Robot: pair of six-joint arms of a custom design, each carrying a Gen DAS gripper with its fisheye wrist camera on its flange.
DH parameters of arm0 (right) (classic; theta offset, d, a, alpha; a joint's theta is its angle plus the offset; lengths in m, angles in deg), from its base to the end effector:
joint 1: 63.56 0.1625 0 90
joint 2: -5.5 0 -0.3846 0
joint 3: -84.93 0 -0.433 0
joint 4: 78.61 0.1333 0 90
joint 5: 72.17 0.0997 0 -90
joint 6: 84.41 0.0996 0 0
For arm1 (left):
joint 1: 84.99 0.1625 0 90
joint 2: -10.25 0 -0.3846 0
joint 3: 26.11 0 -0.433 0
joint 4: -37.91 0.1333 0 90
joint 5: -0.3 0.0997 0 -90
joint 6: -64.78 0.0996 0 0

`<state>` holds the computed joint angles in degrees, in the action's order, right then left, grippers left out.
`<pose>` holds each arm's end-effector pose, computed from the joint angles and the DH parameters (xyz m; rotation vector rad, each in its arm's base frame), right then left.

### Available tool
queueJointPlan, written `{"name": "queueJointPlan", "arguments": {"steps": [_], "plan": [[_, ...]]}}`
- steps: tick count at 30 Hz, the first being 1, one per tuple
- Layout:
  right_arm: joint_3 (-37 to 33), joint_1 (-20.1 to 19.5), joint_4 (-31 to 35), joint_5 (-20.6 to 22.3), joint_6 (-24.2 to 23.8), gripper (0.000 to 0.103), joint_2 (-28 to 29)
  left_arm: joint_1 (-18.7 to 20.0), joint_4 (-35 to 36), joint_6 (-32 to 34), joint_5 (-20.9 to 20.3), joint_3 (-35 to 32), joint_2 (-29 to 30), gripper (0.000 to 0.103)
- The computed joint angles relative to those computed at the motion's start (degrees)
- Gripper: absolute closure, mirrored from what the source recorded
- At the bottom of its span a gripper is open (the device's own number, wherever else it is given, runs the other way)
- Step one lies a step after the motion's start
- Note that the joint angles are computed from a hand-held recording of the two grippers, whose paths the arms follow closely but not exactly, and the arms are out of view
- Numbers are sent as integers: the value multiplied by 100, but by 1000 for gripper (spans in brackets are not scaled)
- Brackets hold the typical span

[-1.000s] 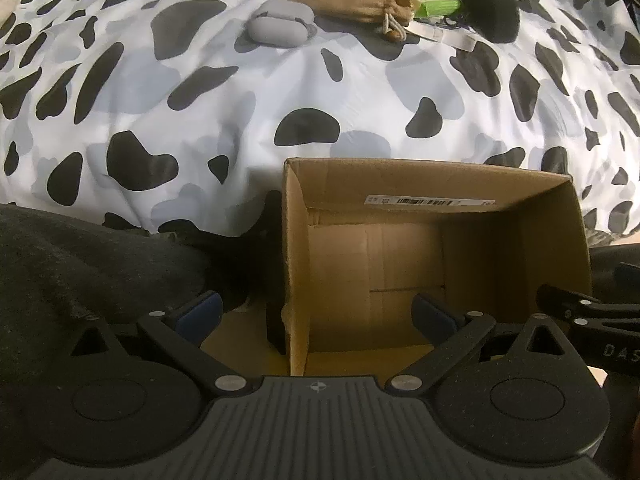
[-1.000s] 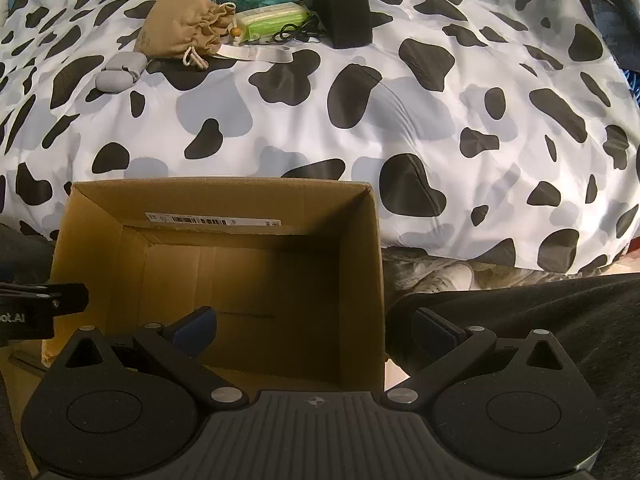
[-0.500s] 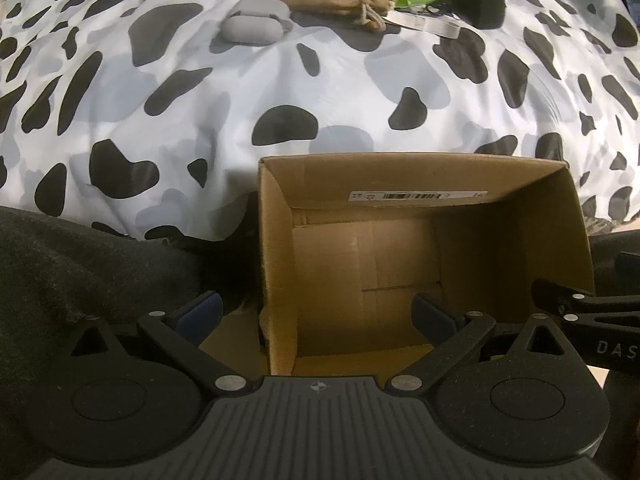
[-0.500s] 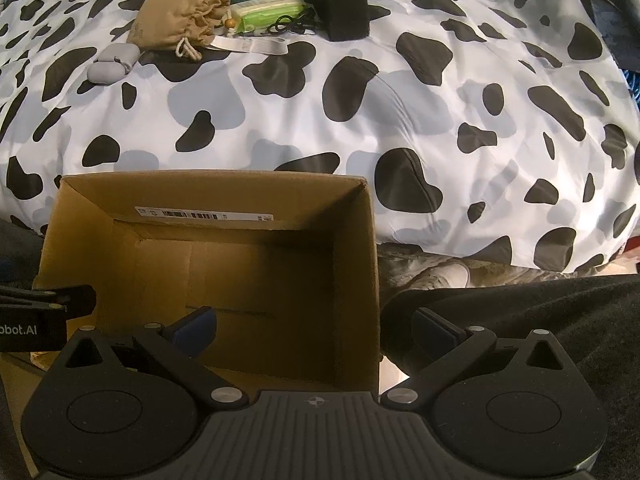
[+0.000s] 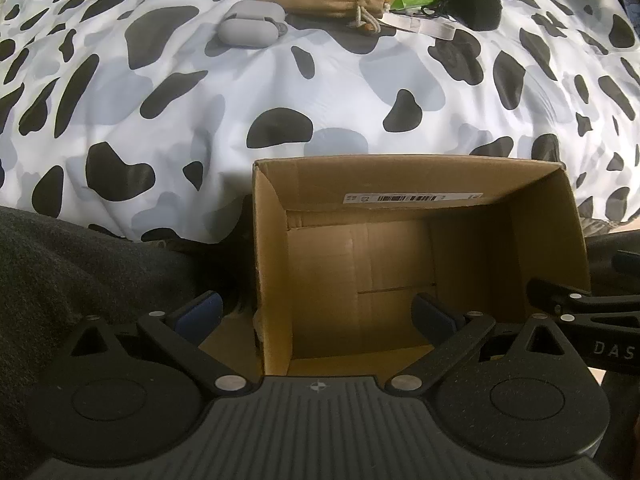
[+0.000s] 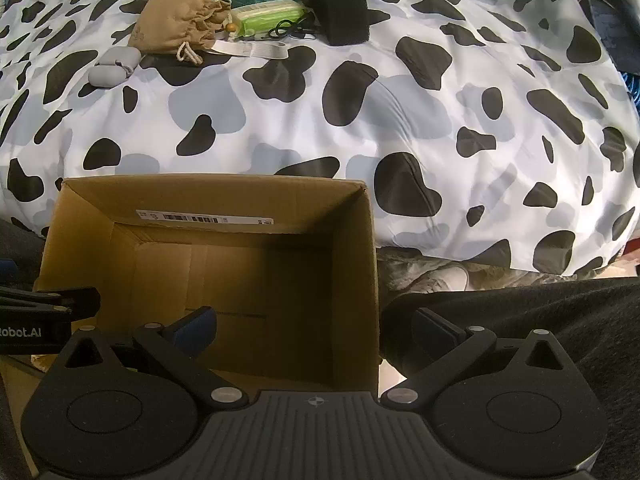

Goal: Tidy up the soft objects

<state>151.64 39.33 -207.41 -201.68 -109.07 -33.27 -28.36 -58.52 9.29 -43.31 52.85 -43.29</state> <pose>0.2455 -0.7592 0.1438 0.7048 -2.3313 0.1405 -0.2088 -0.6905 0.1886 -0.2808 2.3000 -0.4172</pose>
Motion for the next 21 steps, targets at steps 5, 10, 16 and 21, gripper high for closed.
{"name": "queueJointPlan", "arguments": {"steps": [5, 10, 16, 21], "plan": [[18, 4, -30, 30, -20, 0, -15, 1, 9, 3, 7, 1, 5, 0], [31, 10, -80, 57, -21, 0, -25, -6, -36, 47, 20, 35, -7, 0], [81, 8, -155, 104, -65, 0, -65, -8, -50, 11, 42, 53, -23, 0], [141, 12, -242, 150, -112, 0, -106, -20, -133, 51, 60, 92, -46, 0]]}}
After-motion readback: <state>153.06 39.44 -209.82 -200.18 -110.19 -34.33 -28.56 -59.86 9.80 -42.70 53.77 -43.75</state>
